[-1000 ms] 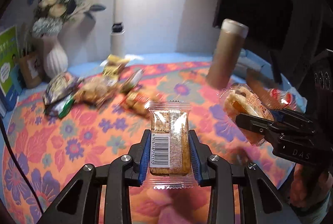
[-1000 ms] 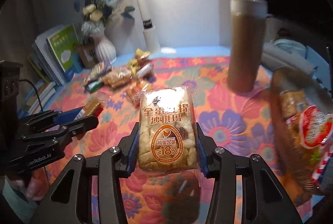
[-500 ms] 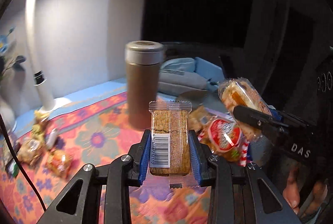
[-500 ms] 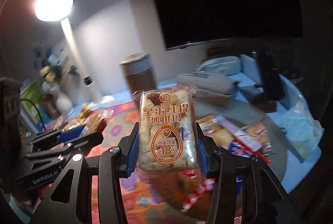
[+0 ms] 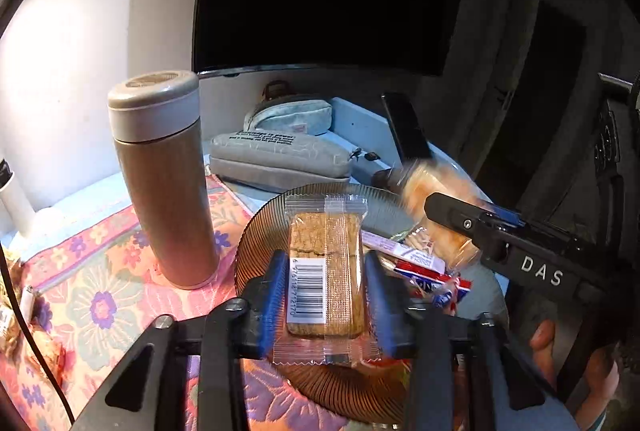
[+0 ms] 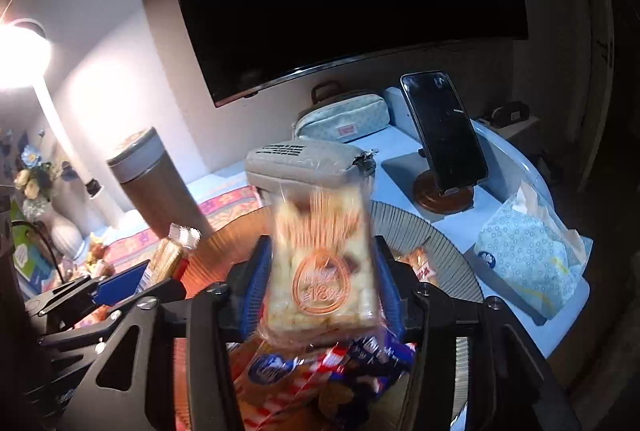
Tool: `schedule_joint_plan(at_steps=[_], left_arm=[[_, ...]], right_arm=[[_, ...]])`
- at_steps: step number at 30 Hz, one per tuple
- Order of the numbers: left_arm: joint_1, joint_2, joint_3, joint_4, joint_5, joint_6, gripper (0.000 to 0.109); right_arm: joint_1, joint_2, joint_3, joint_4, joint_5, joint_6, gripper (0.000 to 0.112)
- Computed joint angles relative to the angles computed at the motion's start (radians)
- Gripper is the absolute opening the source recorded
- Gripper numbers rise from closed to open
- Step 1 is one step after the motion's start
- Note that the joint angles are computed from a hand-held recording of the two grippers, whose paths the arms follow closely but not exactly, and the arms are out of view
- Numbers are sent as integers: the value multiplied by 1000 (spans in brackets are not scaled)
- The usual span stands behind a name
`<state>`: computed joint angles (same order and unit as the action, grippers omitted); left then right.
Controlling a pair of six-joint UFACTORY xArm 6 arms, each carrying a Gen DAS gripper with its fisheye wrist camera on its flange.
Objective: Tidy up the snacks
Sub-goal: 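Carry the raisin bread bag and wafer bar to the glass plate and release both, then move both open tools back over the remaining snacks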
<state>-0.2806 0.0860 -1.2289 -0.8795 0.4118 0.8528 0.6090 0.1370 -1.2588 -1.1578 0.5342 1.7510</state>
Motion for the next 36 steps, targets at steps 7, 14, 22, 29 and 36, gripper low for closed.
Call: schedule_joint_plan(at_steps=[7,14,22,29,36], left_arm=[[52,-25,37,-49,-8,39,69],[130,-76,73,-77,61,37,69],[188,-219,205,-117,45,154,65],[319,-305,318,-45,6,152,65],[526,-336,382,-73,58,190,61]], right_arm=[[-2,-24,42,-30,-13,61,65],[48,-14,14,-34,-3,61,65],[150,46,-92,-20,80,-32,67],[228,171,-247,21,52,-180,68],[292,408,-532,193,45,-441,76]])
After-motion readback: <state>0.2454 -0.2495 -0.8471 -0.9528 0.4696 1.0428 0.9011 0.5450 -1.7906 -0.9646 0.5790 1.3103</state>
